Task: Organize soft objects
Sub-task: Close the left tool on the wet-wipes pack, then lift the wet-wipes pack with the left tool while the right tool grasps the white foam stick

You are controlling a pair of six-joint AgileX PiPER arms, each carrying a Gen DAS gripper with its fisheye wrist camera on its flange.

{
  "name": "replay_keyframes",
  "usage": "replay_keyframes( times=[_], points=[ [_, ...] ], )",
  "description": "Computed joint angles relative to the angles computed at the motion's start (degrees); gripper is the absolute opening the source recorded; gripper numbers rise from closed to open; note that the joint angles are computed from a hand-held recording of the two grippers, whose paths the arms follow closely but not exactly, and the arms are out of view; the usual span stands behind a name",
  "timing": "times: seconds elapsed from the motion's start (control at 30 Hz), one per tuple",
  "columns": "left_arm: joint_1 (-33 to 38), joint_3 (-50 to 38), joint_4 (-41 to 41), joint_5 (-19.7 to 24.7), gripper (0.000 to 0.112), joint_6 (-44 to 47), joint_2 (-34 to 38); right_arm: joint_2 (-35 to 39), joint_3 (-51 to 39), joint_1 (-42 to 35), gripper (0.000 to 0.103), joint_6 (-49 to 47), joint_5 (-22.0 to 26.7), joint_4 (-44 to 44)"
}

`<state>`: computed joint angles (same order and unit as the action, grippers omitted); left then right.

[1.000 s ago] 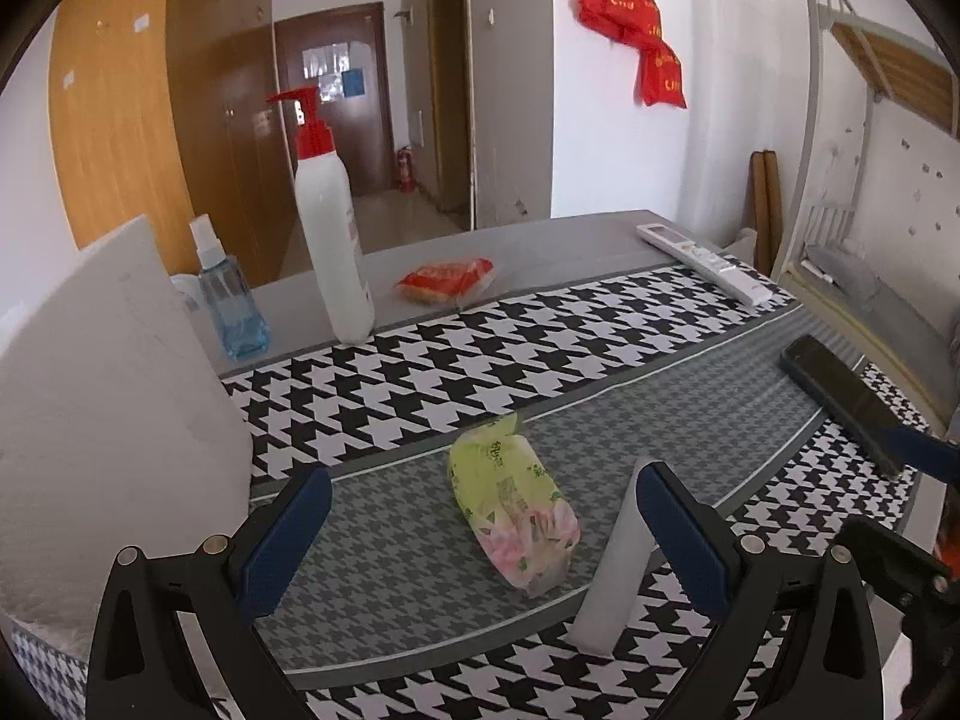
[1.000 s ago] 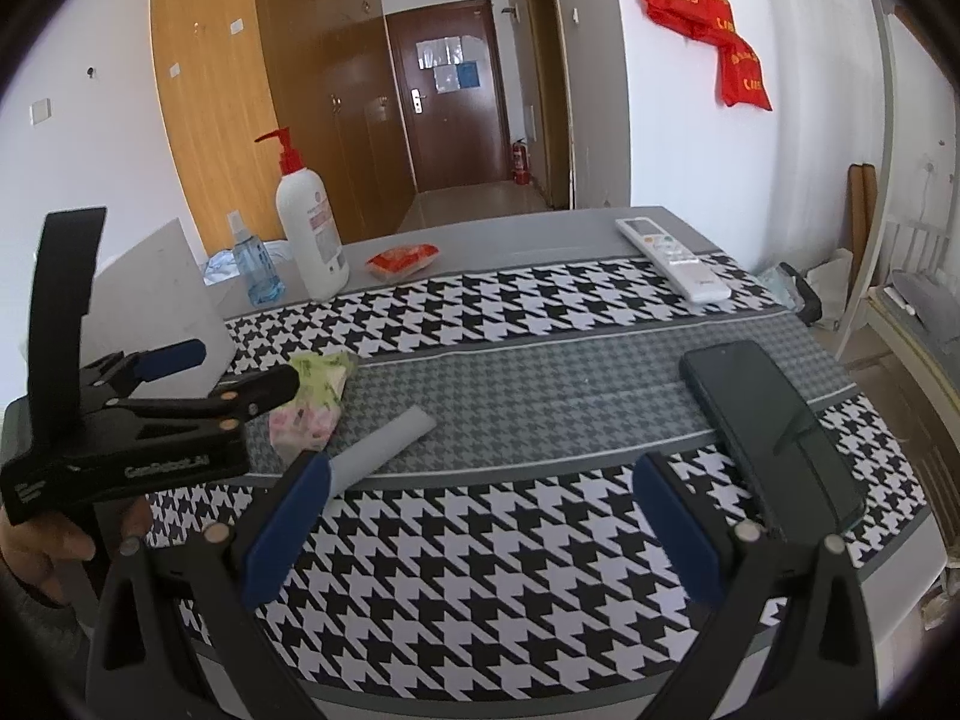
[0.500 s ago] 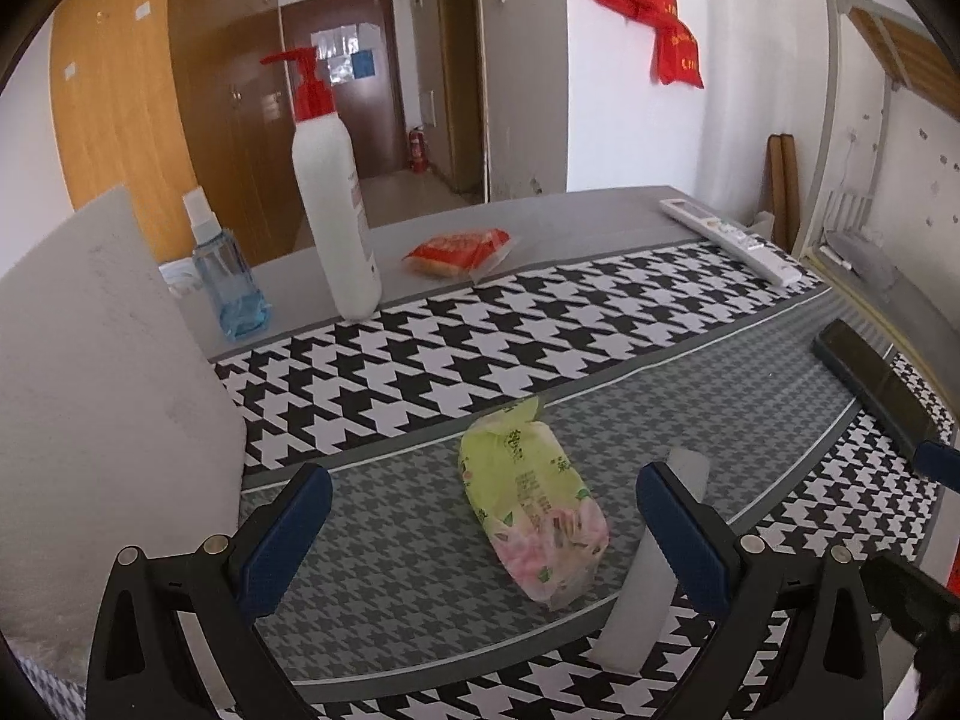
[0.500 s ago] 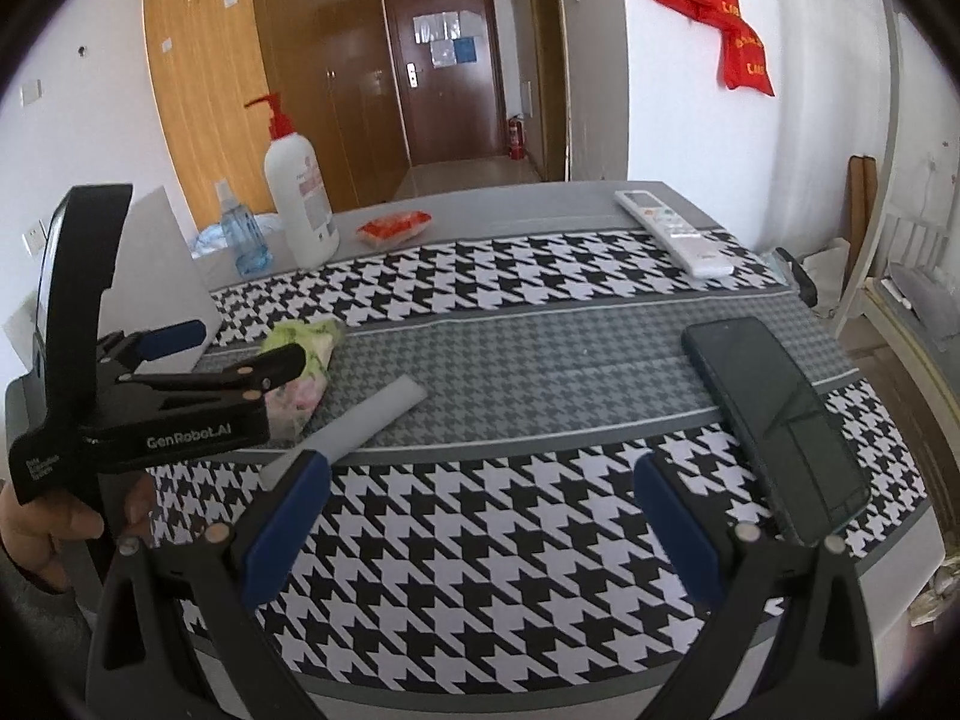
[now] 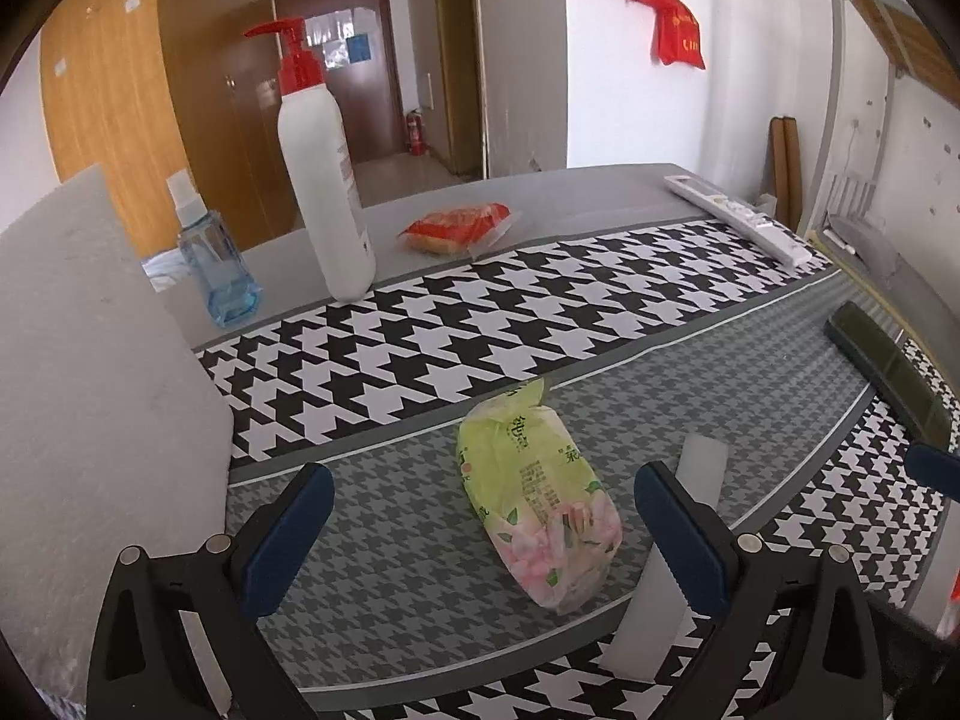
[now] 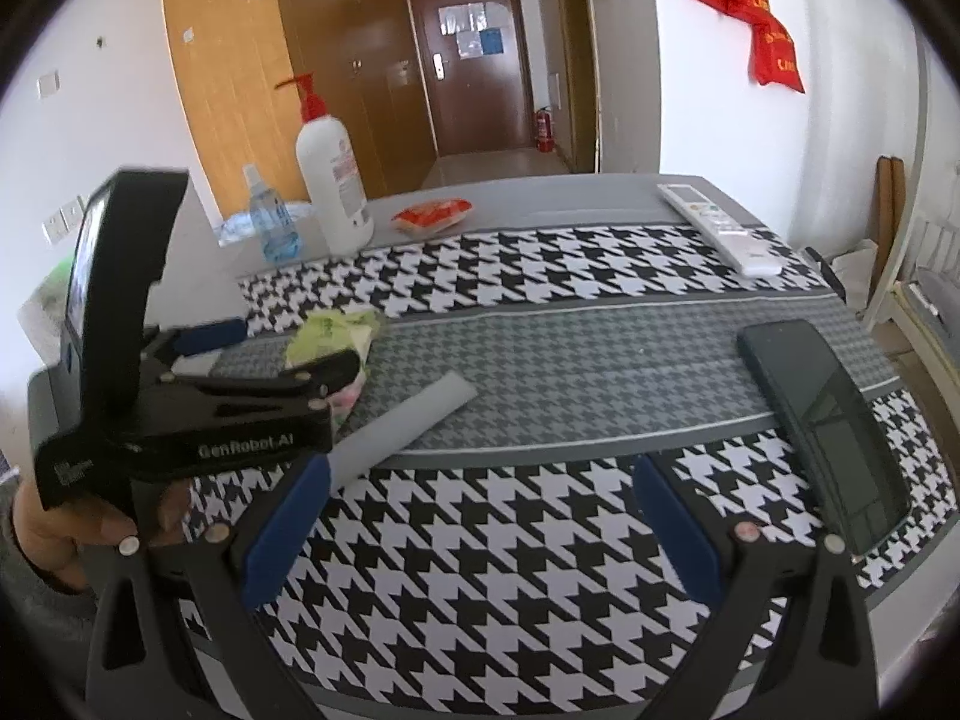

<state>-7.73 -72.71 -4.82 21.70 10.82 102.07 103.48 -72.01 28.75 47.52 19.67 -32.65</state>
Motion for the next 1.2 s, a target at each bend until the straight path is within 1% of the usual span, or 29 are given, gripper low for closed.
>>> replay_keyframes(
  times=[0.07, 0.13, 0.17, 0.23, 0.27, 0.37, 0.4, 0.43, 0.47, 0.53, 0.6, 0.67, 0.77, 0.87, 1.0, 1.1, 1.2],
  points=[
    [0.2, -0.2, -1.2, 0.5, 0.097, 1.3, 0.1, 0.4, -0.4, 0.2, 0.102, -1.5, 0.2, 1.1],
    [0.2, -0.7, -1.1, 1.2, 0.090, 1.2, 0.5, 0.7, -0.6, 0.2, 0.102, -3.4, 0.1, 3.2],
    [0.3, -1.1, -1.7, 1.8, 0.088, 1.6, 0.8, 0.9, -0.8, 0.2, 0.102, -4.3, 0.2, 4.0],
    [0.6, -1.6, -3.3, 2.8, 0.078, 3.2, 1.3, 1.1, -0.9, 0.3, 0.102, -4.9, 0.1, 4.6],
    [0.7, -1.8, -3.7, 3.1, 0.076, 3.4, 1.4, 1.2, -1.0, 0.4, 0.102, -5.5, 0.1, 5.2],
    [0.7, -2.7, -4.5, 4.5, 0.062, 5.0, 2.4, 2.0, -2.2, 0.7, 0.102, -6.4, 1.2, 5.8],
    [1.0, -3.7, -6.1, 5.9, 0.051, 6.7, 3.3, 2.3, -2.5, 0.7, 0.102, -7.6, 1.2, 7.0],
    [1.1, -4.0, -6.8, 6.5, 0.043, 7.3, 3.6, 2.5, -2.8, 0.6, 0.102, -8.4, 1.2, 7.9],
    [1.4, -3.9, -8.4, 6.5, 0.043, 8.8, 3.6, 2.8, -3.1, 0.6, 0.102, -9.4, 1.2, 9.0],
    [1.6, -3.4, -9.6, 6.0, 0.038, 10.1, 3.2, 3.4, -3.9, 0.8, 0.102, -11.0, 1.6, 10.5],
    [2.6, -3.0, -13.8, 6.1, 0.035, 13.7, 2.6, 4.0, -4.7, 1.0, 0.102, -12.0, 2.2, 11.3],
    [3.6, -1.9, -16.6, 5.4, 0.035, 16.0, 1.4, 4.5, -5.6, 1.1, 0.102, -13.5, 2.6, 12.7],
    [5.3, 0.4, -23.5, 3.9, 0.035, 22.0, -1.0, 6.0, -7.6, 1.6, 0.102, -14.6, 4.0, 13.4],
    [6.4, 2.2, -28.5, 2.5, 0.035, 26.7, -3.0, 7.5, -9.5, 1.8, 0.102, -16.5, 5.0, 15.5],
    [7.7, 4.1, -35.5, 1.8, 0.035, 33.5, -5.1, 9.1, -11.7, 2.0, 0.102, -17.8, 6.1, 17.1],
    [7.7, 5.2, -37.7, 0.6, 0.035, 36.1, -6.1, 10.5, -13.6, 2.7, 0.102, -17.5, 7.4, 16.5],
    [8.3, 5.3, -39.5, 1.0, 0.035, 37.6, -6.2, 12.2, -16.1, 3.4, 0.102, -16.8, 9.2, 15.2]
  ],
)
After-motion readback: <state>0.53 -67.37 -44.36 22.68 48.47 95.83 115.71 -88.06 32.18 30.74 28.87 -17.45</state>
